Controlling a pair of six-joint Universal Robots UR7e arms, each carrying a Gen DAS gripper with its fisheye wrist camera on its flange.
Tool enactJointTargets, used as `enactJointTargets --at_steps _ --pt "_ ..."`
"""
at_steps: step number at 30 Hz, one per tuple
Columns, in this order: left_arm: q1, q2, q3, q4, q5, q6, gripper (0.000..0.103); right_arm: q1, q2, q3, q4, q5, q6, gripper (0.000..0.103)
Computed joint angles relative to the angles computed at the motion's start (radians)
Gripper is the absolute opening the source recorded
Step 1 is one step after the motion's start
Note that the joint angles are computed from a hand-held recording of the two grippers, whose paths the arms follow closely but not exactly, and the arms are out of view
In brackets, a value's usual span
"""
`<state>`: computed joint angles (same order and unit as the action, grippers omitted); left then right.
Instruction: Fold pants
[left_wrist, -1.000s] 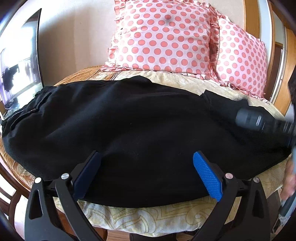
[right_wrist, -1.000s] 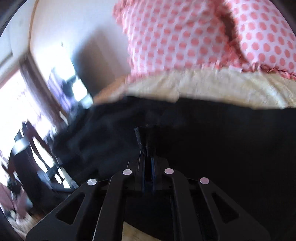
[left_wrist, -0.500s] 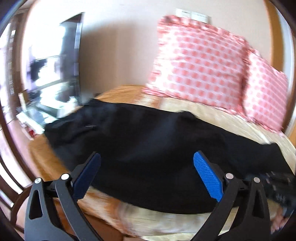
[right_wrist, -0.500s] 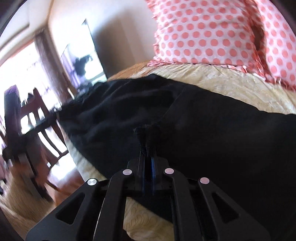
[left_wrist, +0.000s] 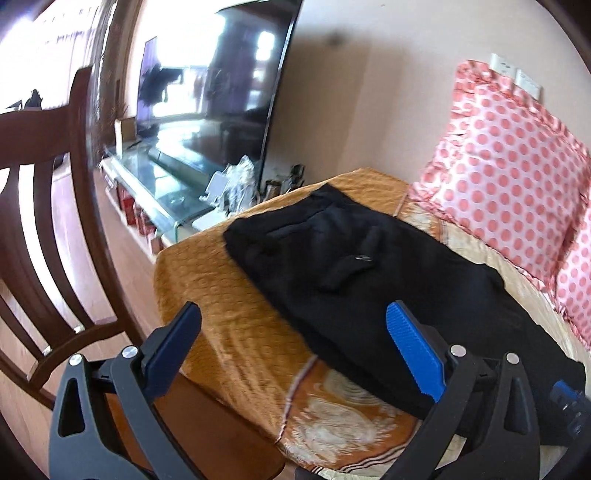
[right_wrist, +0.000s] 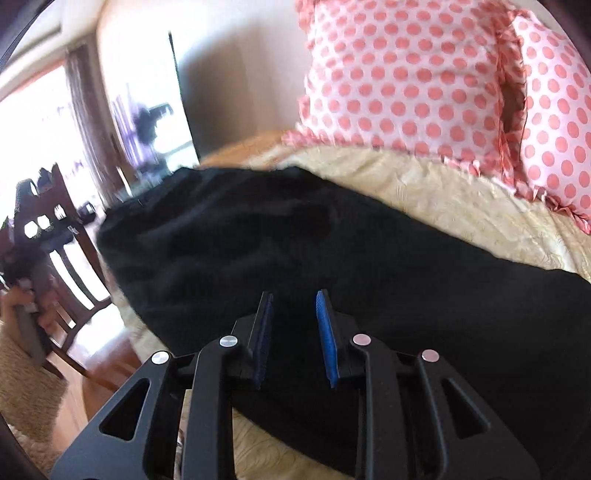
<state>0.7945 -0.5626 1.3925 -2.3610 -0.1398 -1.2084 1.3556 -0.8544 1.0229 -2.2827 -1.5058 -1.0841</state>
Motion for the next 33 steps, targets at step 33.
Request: enactJointTargets --at_steps 33 --pt "0.122 -0.025 0.006 -0.675 -0.53 0.392 0.096 -0.01 0.025 -0.046 0.082 0.005 0.013 0.027"
